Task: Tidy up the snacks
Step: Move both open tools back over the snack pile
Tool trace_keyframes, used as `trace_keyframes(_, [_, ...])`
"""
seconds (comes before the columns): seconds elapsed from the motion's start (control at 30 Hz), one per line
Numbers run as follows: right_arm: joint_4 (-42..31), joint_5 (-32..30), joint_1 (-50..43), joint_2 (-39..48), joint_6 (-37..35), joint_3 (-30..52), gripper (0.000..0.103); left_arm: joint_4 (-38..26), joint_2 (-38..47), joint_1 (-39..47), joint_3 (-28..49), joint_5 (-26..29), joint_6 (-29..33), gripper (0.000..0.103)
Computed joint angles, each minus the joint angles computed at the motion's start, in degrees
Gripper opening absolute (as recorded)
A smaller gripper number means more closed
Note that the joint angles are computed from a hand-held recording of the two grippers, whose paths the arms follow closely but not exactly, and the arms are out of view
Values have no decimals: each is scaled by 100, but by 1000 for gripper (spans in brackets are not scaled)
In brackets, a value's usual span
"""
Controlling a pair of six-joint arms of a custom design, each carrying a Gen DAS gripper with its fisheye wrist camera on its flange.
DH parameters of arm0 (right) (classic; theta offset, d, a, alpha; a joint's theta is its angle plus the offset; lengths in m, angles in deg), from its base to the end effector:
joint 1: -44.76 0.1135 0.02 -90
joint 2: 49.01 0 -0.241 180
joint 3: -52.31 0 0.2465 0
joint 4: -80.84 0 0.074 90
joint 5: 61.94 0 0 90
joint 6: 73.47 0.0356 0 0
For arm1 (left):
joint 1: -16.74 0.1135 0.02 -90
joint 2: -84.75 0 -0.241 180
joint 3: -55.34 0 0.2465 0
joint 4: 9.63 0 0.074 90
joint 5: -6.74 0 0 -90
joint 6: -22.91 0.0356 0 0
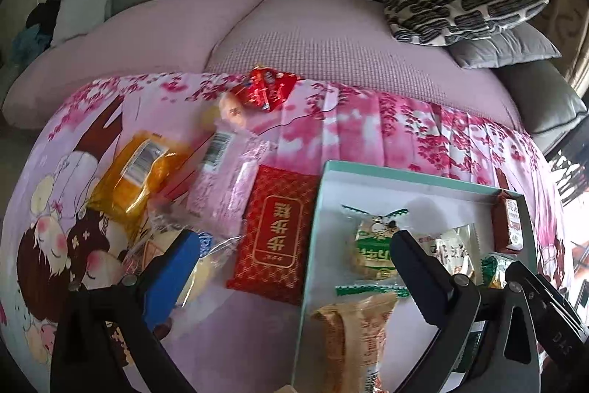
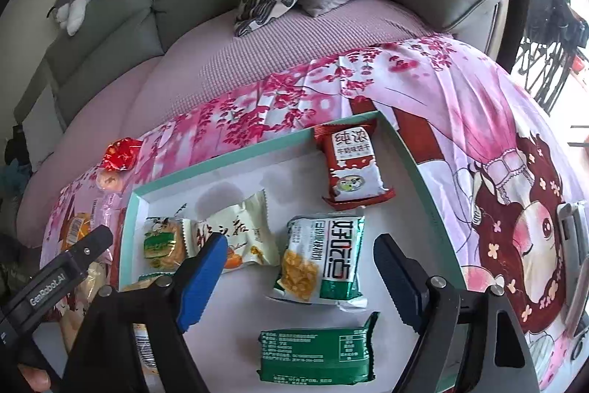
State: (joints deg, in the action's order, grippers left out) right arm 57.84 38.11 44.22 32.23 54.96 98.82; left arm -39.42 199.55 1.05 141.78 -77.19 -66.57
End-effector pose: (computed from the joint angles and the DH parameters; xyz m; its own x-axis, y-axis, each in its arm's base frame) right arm 0.2440 -0.0085 0.1190 -0.5987 0.6177 -0.5100 0.6058 0.7657 0.2163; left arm 0.3800 -0.1106 0.1223 -0.8148 0.2383 -0.5285 0.3300 0.9401 -0.0850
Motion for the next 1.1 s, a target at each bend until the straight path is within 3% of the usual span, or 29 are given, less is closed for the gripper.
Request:
trace_keyframes(0.07, [18, -9, 17, 22, 11, 6, 103, 1, -1, 39, -17, 27, -27, 103])
trace_keyframes(0.63, [66, -165, 107, 8, 80, 16, 103, -131, -83, 343, -106, 217, 16, 103])
trace_keyframes(1.1, [22, 215, 1354, 363, 180, 834, 103, -31, -230, 1586, 7, 300, 48, 103])
